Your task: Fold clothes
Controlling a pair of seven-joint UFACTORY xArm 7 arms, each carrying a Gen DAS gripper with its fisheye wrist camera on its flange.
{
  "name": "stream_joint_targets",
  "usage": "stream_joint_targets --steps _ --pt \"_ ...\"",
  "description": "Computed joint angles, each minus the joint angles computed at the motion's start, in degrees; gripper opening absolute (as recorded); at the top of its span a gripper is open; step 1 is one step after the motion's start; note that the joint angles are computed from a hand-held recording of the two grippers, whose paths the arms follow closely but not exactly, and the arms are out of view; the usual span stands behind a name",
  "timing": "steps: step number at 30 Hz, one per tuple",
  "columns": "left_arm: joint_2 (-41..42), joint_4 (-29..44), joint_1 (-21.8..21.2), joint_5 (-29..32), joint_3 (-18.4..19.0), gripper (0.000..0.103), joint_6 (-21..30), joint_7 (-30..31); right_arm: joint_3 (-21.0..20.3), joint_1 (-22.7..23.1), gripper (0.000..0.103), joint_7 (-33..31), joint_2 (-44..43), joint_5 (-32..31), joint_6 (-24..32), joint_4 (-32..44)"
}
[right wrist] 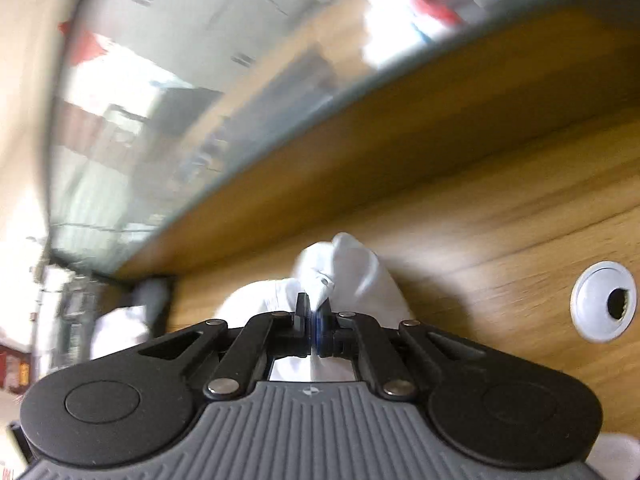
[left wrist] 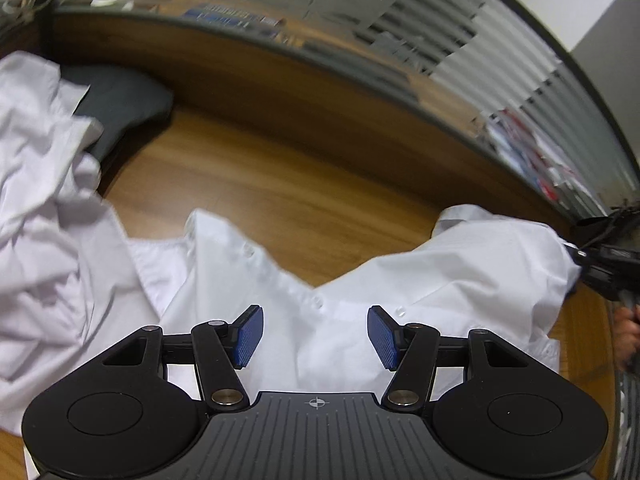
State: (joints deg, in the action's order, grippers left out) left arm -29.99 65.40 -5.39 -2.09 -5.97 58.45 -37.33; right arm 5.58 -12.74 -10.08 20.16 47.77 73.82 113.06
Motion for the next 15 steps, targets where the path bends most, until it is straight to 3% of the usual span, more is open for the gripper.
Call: stream_joint_targets --steps 4,7,11,15 --pt "0.0 0.7 -0.3 0.7 0.0 0.061 -2.0 1.6 -0.2 -1.1 0.003 -8.6 -10.5 5.3 4.9 -6.7" --pt "-0.2 1.1 -0.5 0.4 0.3 0.061 -2.8 2.8 -1.6 0.4 0.003 -14.0 -16.8 5.8 11.6 -10.2" --pt "0.1 1.7 -1.1 0.1 0.1 0.061 -3.5 4.7 -3.5 3.9 0.003 -21.1 -25.7 1.8 20.0 -18.7" --pt "0.6 1.7 -2.0 0.1 -0.6 0.062 -2.8 6.5 -4.4 7.3 0.003 -22.3 -32.5 -3.8 22.6 -30.4"
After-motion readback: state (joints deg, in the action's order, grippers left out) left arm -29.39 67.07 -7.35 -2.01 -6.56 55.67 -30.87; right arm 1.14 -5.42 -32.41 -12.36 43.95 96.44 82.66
